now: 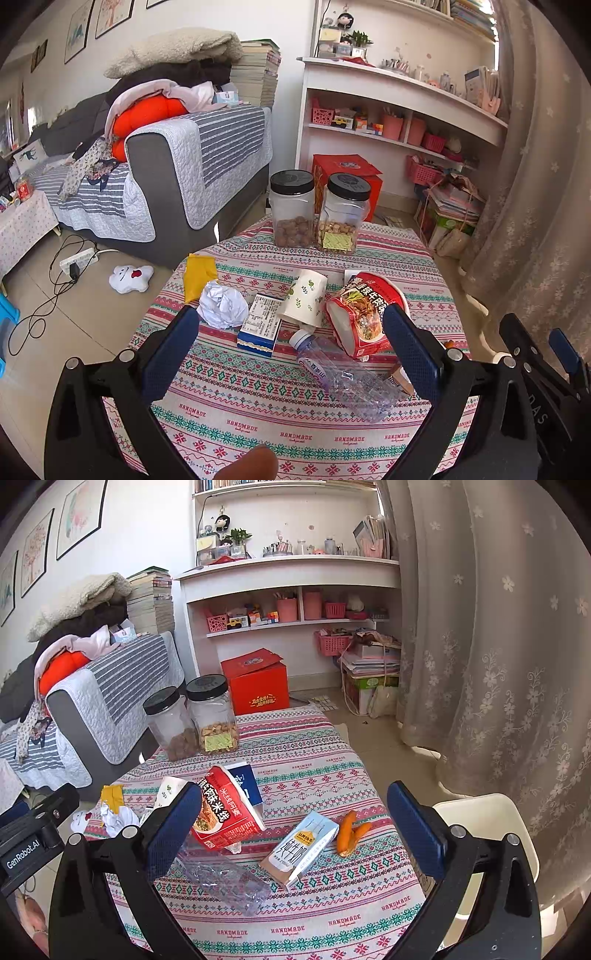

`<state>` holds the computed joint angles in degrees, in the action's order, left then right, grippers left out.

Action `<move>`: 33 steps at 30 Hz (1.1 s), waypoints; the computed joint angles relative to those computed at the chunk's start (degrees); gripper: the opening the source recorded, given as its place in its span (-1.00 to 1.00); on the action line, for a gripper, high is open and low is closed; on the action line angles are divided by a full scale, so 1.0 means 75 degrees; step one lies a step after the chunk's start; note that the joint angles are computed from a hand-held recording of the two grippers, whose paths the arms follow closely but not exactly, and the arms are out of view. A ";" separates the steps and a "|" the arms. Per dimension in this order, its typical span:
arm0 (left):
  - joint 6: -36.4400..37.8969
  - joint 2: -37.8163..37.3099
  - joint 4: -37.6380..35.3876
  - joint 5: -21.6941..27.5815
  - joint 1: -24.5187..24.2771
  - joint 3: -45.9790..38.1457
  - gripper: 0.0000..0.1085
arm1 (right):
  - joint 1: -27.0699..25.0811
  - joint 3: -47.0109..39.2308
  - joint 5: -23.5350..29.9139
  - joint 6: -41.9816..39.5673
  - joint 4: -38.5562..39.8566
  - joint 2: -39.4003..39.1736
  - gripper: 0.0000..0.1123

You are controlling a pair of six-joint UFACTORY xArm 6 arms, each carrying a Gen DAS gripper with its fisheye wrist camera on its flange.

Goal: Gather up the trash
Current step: 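Grasp the yellow wrapper with the left tool while the right tool approaches the tissue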

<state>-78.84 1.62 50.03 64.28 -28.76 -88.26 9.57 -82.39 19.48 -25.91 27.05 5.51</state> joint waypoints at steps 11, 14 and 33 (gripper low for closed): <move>0.0579 -0.0123 -0.0930 -0.0285 0.0558 0.0268 0.78 | -0.0290 -0.0663 0.1759 0.0806 -0.0193 0.0394 0.71; 0.1474 0.0015 -0.1406 0.0055 0.1193 0.0052 0.78 | -0.0595 -0.1226 0.3070 0.0994 0.0239 0.0685 0.71; 0.3891 0.3365 -0.5761 -0.0537 0.4974 -0.1833 0.72 | -0.1013 -0.3642 0.6307 0.1355 0.0389 0.2146 0.71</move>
